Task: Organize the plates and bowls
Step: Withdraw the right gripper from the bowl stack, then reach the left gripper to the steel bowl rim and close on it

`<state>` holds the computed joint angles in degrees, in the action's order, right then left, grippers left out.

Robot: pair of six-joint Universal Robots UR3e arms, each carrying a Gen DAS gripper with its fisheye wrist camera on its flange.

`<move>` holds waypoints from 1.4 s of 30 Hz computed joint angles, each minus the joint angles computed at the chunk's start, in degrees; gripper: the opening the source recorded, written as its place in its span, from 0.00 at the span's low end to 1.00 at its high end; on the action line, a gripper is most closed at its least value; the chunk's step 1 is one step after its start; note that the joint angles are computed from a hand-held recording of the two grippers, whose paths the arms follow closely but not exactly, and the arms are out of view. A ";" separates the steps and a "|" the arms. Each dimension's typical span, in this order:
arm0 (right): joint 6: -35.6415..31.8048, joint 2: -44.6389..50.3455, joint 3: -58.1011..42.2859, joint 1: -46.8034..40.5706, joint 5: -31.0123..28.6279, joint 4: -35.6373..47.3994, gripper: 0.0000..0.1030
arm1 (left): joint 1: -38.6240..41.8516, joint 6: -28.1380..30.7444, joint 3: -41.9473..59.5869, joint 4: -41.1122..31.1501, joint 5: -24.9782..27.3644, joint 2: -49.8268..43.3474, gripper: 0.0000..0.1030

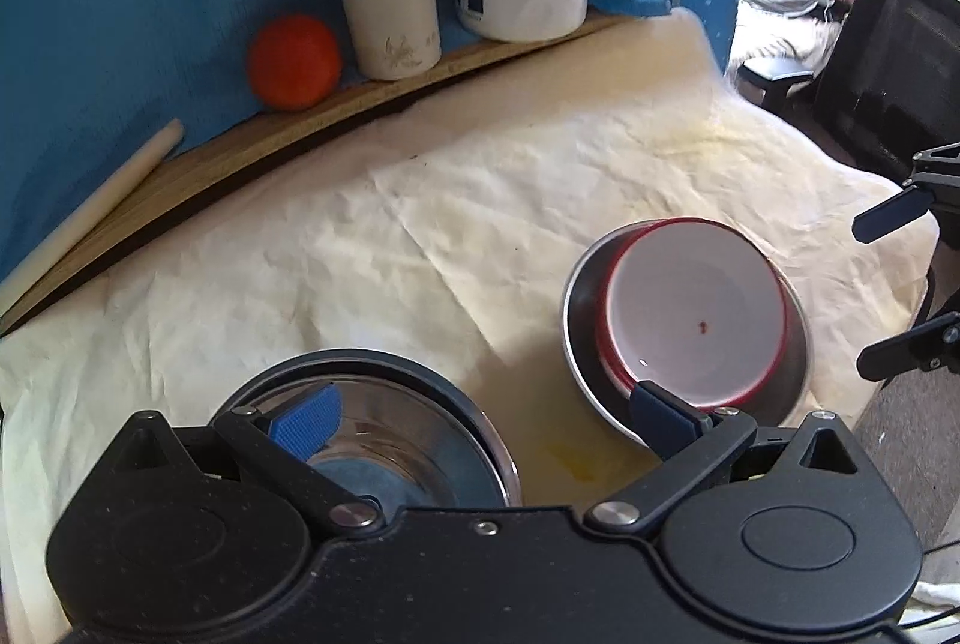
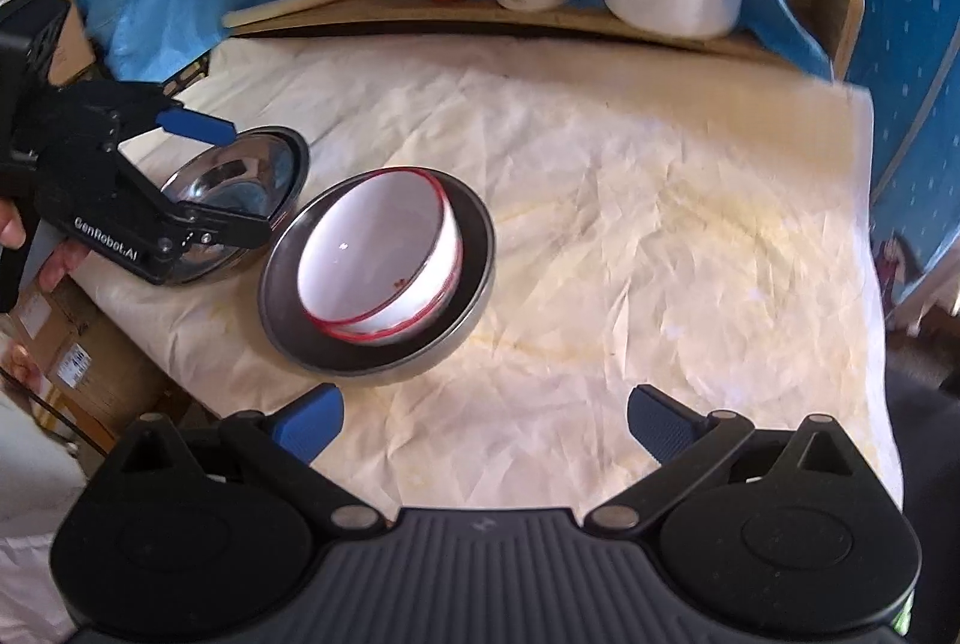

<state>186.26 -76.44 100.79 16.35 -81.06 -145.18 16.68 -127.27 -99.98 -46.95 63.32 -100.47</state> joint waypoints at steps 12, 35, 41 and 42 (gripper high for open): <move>6.36 5.82 -11.25 -2.89 3.30 11.40 1.00 | -4.33 -3.17 27.67 -17.52 5.56 -15.52 0.99; 7.04 11.75 -17.51 -2.41 2.62 14.93 1.00 | -8.22 8.90 46.62 -32.74 7.04 -27.39 0.98; 8.10 12.84 -18.25 -0.95 -0.41 13.97 1.00 | -8.25 9.26 46.91 -34.48 6.53 -27.43 0.87; 8.17 12.72 -17.82 -0.91 -0.53 13.51 1.00 | -8.24 9.15 47.06 -34.93 6.43 -27.41 0.83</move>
